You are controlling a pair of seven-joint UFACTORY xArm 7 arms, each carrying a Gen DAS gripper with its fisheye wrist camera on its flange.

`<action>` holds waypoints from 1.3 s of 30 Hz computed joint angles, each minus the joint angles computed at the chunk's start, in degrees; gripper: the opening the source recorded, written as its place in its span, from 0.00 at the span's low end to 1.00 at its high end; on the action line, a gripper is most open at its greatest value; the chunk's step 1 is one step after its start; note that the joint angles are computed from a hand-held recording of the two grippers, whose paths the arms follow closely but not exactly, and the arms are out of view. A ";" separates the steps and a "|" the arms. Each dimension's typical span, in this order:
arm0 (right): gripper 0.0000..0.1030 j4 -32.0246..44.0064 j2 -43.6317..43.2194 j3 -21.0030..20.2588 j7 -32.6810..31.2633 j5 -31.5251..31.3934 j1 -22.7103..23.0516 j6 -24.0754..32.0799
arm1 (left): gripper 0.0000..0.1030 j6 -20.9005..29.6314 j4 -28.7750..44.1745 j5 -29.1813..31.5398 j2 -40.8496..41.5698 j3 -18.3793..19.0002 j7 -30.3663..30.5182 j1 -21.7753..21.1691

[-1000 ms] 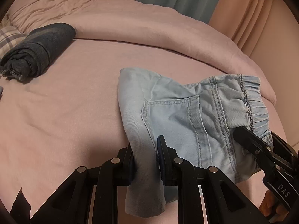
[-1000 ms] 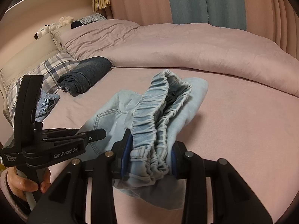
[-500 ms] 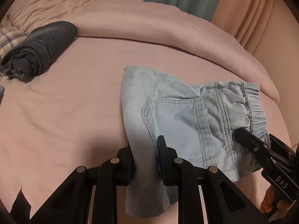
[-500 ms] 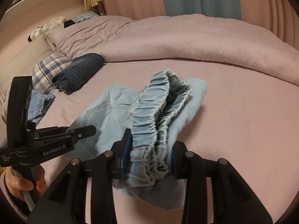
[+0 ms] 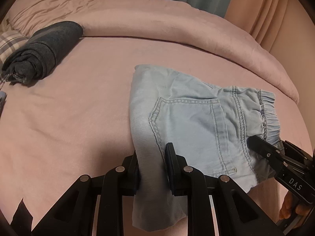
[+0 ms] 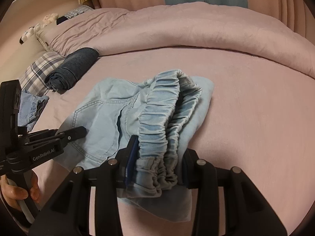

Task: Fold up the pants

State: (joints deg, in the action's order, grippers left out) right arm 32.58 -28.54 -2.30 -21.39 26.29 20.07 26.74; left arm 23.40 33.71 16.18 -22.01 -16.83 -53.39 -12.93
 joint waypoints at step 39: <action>0.63 2.09 4.01 1.23 1.84 -1.45 -4.24 2.74 | 0.53 3.40 0.36 1.73 0.43 0.22 -1.48 0.21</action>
State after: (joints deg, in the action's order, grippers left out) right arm 34.67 -24.53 -1.07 -19.55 24.84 15.83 29.48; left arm 26.80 34.07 17.92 -21.58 -16.61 -54.87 -12.73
